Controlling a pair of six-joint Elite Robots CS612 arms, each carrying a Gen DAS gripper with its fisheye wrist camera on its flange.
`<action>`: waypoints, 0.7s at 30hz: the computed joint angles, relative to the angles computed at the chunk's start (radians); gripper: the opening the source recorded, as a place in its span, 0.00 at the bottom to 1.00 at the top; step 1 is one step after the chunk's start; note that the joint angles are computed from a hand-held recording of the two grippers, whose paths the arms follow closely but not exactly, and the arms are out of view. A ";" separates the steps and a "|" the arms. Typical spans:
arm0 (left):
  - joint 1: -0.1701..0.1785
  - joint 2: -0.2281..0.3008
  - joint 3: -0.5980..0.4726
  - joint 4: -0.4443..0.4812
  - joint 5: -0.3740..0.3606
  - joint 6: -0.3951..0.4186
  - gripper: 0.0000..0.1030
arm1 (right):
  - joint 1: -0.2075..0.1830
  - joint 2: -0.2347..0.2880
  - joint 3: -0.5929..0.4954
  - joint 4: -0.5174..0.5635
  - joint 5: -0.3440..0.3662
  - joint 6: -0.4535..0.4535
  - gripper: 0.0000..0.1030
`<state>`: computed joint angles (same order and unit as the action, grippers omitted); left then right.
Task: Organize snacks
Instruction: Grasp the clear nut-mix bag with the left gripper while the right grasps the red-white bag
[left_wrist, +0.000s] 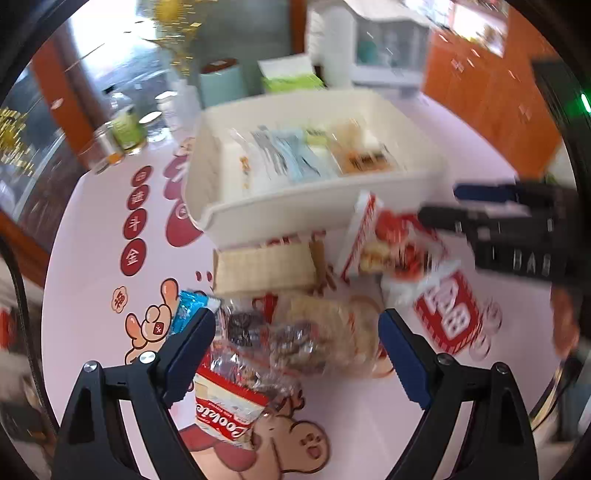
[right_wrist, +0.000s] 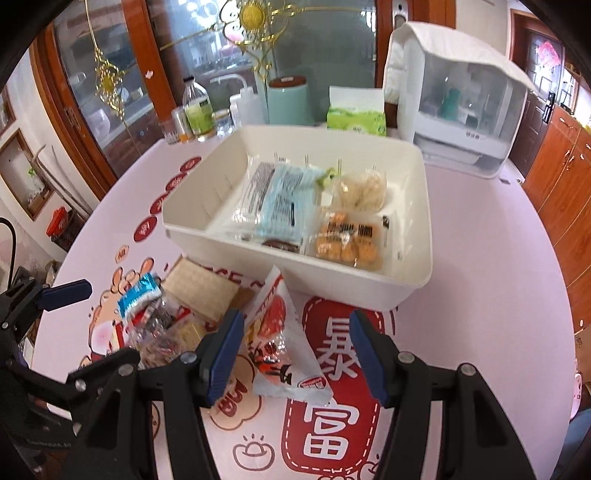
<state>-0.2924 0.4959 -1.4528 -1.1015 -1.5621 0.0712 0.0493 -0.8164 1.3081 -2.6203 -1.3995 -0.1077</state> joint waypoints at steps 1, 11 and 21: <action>0.001 0.004 -0.002 0.013 -0.006 0.032 0.87 | 0.000 0.003 -0.002 0.008 0.001 -0.004 0.58; 0.003 0.019 0.013 0.110 -0.024 0.209 0.87 | -0.002 0.042 -0.053 0.122 0.041 -0.047 0.58; 0.021 0.004 0.087 0.106 -0.051 0.201 0.78 | 0.007 0.088 -0.116 0.226 0.062 -0.103 0.58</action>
<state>-0.2710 0.4996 -1.3659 -0.9954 -1.6134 0.2724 0.0567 -0.7285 1.1920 -2.3946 -1.3375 -0.2108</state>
